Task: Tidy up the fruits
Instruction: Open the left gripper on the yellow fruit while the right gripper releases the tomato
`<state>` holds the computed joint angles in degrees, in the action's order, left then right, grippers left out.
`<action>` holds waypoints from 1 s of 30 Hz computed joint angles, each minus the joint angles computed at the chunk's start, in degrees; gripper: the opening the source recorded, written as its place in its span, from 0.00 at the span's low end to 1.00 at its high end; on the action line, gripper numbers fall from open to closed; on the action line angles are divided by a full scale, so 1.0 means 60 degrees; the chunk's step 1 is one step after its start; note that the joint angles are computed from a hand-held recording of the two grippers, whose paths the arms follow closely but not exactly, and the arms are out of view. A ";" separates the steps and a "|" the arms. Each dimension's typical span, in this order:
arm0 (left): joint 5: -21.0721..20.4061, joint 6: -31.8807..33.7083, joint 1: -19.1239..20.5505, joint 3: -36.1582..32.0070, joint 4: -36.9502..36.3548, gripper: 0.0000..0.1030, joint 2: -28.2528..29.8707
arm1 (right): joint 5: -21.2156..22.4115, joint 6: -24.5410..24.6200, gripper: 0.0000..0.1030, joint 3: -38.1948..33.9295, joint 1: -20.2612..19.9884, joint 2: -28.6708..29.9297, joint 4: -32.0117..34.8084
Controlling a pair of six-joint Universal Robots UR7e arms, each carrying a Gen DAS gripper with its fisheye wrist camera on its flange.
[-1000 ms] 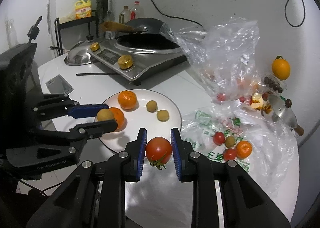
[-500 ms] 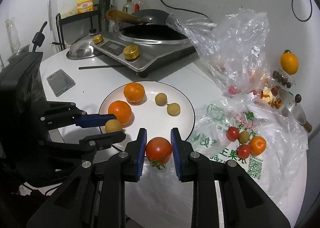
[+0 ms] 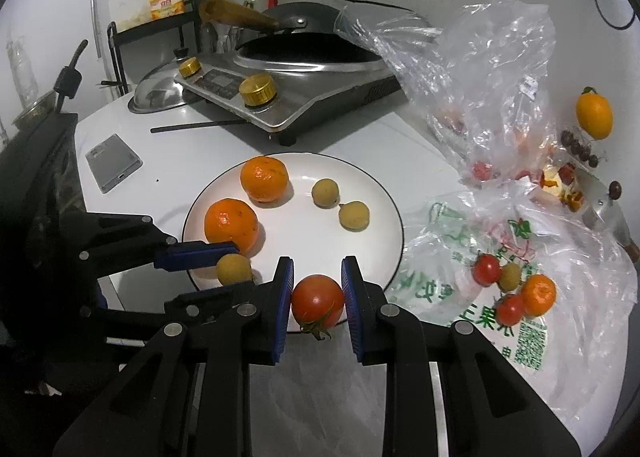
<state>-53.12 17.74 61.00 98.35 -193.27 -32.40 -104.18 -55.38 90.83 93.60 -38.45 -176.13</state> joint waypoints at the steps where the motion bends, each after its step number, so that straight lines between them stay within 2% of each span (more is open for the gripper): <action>1: -0.0048 -0.0016 0.0017 -0.0006 0.0035 0.28 -0.0014 | 0.0003 0.0003 0.26 -0.0050 -0.0003 0.0045 0.0035; 10: -0.0134 -0.0020 0.0018 0.0174 -0.0199 0.30 -0.0195 | -0.0156 0.0398 0.26 -0.0692 -0.0051 0.0533 0.0607; 26: -0.0034 0.0173 -0.0041 0.0625 -0.1027 0.33 -0.0515 | -0.0676 0.0666 0.26 -0.0857 0.0045 0.0793 0.0935; 30: 0.0222 0.0328 -0.0115 0.0675 -0.1169 0.34 -0.0521 | -0.0646 0.0723 0.37 -0.0812 0.0057 0.0744 0.0905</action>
<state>-51.79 19.71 60.31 102.39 -200.29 -35.52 -108.06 -51.04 85.96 93.94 -33.98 -170.70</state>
